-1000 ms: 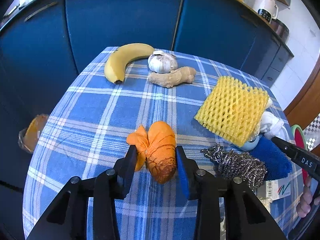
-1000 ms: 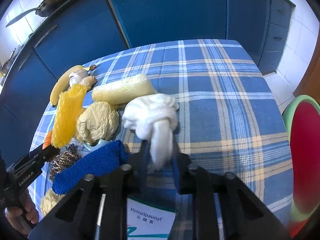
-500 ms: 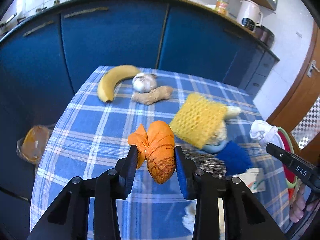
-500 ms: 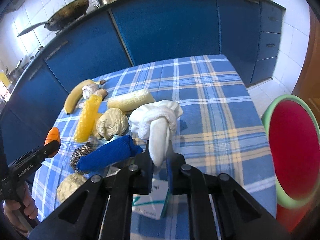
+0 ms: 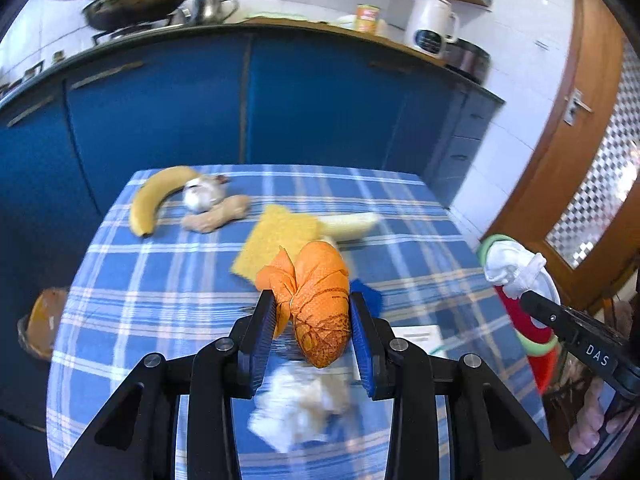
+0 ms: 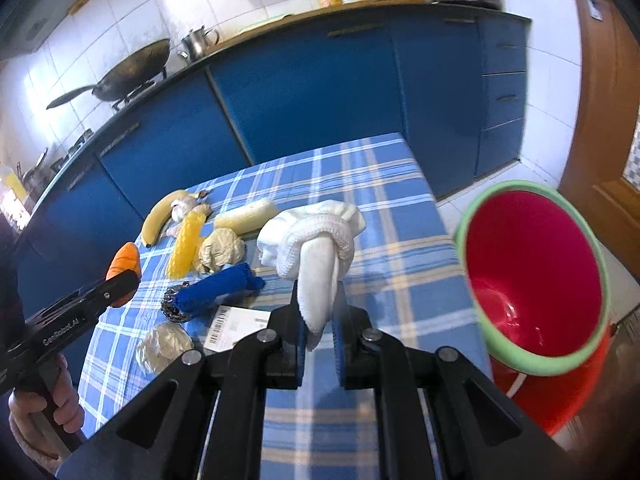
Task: Collect trash
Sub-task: 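Carry the white cloth and orange bag with both grippers over the bucket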
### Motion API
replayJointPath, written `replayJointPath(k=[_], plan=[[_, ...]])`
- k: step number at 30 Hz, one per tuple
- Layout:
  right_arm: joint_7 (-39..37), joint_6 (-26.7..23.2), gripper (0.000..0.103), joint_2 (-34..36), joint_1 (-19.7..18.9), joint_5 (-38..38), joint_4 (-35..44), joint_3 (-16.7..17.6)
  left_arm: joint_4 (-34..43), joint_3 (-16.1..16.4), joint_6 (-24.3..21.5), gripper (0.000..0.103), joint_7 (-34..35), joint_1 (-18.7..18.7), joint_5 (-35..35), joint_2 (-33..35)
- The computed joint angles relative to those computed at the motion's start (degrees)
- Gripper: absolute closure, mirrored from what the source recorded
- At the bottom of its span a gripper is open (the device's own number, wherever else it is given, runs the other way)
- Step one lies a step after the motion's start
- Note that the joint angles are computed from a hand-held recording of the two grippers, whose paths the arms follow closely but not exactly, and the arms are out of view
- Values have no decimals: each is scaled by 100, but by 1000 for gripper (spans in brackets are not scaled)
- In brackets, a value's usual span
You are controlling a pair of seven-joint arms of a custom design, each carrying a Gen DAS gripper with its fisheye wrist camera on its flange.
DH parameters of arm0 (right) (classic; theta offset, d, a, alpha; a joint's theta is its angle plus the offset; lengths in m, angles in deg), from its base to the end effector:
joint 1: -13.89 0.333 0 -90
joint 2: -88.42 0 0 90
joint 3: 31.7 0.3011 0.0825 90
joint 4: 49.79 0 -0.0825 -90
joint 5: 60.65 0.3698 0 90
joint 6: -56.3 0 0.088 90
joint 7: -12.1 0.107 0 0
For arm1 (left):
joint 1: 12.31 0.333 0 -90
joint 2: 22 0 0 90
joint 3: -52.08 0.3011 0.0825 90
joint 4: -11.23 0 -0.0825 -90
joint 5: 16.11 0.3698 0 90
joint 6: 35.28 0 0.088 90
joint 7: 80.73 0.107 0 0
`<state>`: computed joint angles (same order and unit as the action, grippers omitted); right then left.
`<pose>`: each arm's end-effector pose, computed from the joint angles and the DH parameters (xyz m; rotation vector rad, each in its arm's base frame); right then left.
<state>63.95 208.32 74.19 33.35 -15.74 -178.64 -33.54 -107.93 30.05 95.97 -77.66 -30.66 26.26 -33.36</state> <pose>0.4905 0.1343 0.5270 -1.9190 1.2867 -0.2078 0.4034 -0.3391 0.5455 -2.0732 1.3586 -0.7452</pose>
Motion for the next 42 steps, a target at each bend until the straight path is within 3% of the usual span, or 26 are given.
replayJointPath(k=[9,20,35,42], plan=[[108,73,89,-322,-239,-113,-284,-266,1065,46,-16,66,482,-374,218,968],[235,111,89,-198,-625,-201,-300,-510,2674,515,-65,66,1334,-1146,191,2338],[419,30,89,529,-1209,-120,113,-508,5469,1234,-77,65,3080,-1977,-785,4572],[566,8,87,874,-1470,-148,317,-414,7230,1538,-617,65,3864,-2283,-1439,5769]])
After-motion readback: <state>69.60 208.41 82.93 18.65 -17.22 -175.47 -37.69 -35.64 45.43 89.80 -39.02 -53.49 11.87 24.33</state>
